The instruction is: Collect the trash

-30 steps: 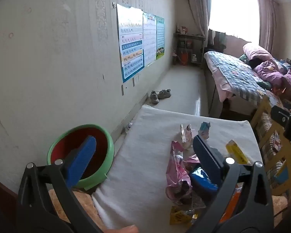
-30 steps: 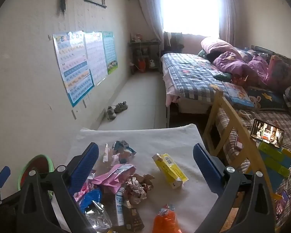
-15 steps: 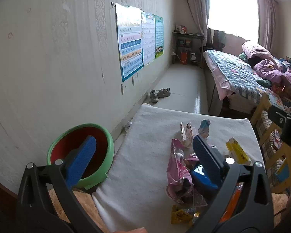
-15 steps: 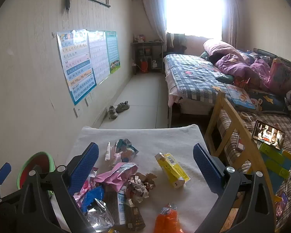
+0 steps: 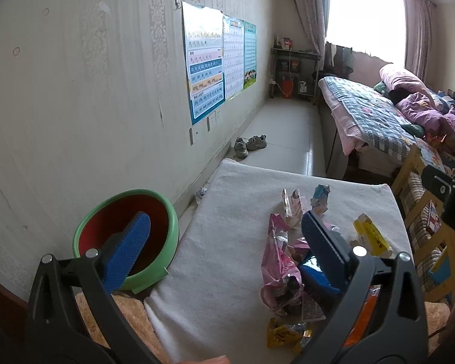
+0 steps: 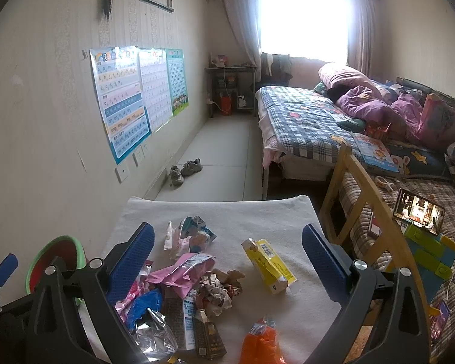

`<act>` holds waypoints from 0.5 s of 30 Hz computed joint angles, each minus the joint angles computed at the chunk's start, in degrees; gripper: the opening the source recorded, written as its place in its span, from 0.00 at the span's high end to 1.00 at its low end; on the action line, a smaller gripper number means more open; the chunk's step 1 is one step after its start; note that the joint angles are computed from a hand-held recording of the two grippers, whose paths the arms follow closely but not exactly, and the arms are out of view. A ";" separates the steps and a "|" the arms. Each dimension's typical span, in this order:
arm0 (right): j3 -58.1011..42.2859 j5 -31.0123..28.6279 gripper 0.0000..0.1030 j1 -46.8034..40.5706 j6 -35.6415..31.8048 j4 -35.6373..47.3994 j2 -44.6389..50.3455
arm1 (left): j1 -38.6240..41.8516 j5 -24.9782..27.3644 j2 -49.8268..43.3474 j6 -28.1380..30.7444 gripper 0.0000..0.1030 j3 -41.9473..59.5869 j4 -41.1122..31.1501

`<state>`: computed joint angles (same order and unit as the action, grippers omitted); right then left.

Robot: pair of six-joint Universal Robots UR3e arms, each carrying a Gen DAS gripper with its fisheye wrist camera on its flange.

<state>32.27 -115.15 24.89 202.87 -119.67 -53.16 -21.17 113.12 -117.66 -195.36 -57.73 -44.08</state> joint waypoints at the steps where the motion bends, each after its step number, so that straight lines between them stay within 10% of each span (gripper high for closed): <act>1: -0.03 -0.05 0.08 -0.02 -0.01 0.07 -0.01 | 0.01 0.02 -0.07 0.00 0.05 0.09 -0.12; 15: 2.06 -0.59 0.07 -0.23 -0.27 0.01 -1.08 | 0.40 -0.15 0.90 -0.05 0.05 -1.51 -0.37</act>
